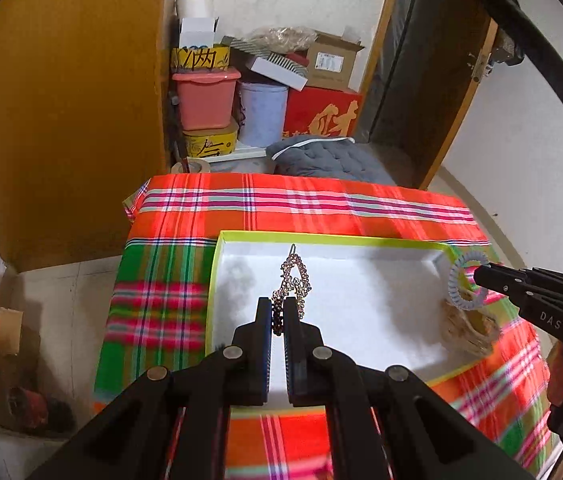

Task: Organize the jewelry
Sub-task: 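Carry the hair tie and brooch into the yellow box and open both tools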

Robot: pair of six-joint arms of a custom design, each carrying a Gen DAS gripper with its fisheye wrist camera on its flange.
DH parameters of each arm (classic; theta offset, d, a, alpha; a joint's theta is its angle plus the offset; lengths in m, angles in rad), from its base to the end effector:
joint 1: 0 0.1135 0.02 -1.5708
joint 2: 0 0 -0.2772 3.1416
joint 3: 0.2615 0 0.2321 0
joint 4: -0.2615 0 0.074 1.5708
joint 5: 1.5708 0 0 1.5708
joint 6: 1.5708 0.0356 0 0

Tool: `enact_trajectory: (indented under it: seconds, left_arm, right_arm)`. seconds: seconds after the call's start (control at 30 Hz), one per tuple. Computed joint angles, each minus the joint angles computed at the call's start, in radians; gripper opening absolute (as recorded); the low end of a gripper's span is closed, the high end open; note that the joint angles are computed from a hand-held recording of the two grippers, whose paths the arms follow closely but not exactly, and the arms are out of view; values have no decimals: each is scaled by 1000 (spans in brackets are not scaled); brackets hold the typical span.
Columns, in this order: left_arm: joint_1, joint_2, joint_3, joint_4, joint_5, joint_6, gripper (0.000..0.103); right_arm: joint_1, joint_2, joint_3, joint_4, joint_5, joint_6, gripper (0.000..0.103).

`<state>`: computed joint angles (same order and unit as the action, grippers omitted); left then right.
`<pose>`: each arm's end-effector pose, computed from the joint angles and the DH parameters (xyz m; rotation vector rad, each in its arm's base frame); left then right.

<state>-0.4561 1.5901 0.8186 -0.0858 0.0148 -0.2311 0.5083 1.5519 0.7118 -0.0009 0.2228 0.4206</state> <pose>0.2688 -0.1325 0.1945 0.2823 2.4387 -0.3253 0.2498 0.1302 0.1827 -0.0027 2.3913 0.1699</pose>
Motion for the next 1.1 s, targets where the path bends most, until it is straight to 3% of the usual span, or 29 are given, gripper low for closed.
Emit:
enact_trajectory:
  seconds: [0.2,0.5,0.67,0.83,0.97,1.1]
  left_arm:
    - [29,170,81,29,4,15,5]
    - [60,274,112,50,-5,14,5]
    - [53,278,116,46,-18,17,6]
    - [44,257,118,22,-22,18,9]
    - [50,209,91,24,6,4,27]
    - [46,123,37,15,-2,3,28]
  right_arm:
    - [-77,138,84,5,-59,-52,10]
    - [-100,262,173,-32,-60,-80,10]
    - [-105,288,200,-58,-73,-83,12]
    - [-99,254,175,-41,-67,-74,32]
    - [-86,204,138,-31,-61,-57,32]
    - [-54,112,72,-19,-40,-26,32]
